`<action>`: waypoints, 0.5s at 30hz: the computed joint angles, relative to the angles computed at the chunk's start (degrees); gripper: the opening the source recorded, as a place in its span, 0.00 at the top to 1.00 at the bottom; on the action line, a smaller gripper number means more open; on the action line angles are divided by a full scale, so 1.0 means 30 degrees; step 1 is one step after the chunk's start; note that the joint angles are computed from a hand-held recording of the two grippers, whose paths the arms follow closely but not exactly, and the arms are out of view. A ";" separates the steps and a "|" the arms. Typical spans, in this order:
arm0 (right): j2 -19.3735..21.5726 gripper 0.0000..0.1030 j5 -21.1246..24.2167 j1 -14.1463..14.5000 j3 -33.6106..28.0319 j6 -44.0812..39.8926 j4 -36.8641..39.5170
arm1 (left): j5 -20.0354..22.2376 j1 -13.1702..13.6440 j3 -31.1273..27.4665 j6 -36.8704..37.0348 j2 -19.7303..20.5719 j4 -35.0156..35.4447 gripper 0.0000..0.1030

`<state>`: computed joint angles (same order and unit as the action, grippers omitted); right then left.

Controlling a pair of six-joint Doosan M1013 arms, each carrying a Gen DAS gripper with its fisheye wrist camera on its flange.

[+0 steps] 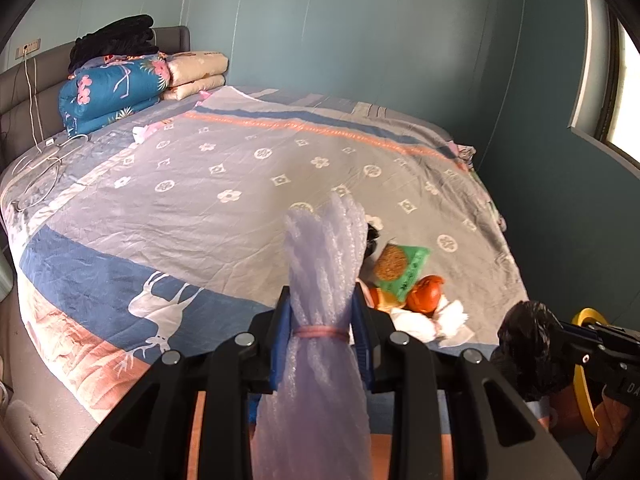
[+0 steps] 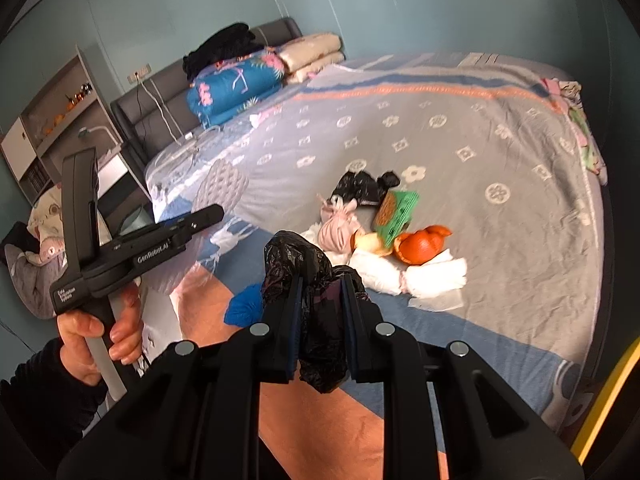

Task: Collect trash
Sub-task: 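Carry the foam net and black bag over to the yellow-rimmed bin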

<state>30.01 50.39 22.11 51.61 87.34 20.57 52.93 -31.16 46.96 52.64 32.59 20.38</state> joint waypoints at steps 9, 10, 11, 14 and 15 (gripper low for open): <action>-0.1399 0.83 -0.1755 -0.0504 0.1615 -0.0327 0.0696 | 0.0364 -0.0608 -0.0707 0.0090 0.0007 0.0033 0.74; -0.1499 0.83 -0.1865 -0.0546 0.1716 -0.0278 0.0708 | 0.0402 -0.0677 -0.0832 0.0093 0.0030 -0.0047 0.74; -0.1645 0.83 -0.2047 -0.0619 0.1894 -0.0254 0.0757 | 0.0470 -0.0715 -0.0984 0.0166 0.0087 -0.0177 0.74; -0.2043 0.83 -0.2468 -0.0828 0.2354 -0.0259 0.0964 | 0.0590 -0.0896 -0.1352 0.0302 0.0203 -0.0445 0.74; -0.2163 0.83 -0.2621 -0.0903 0.2508 -0.0267 0.1035 | 0.0618 -0.0979 -0.1491 0.0364 0.0252 -0.0448 0.74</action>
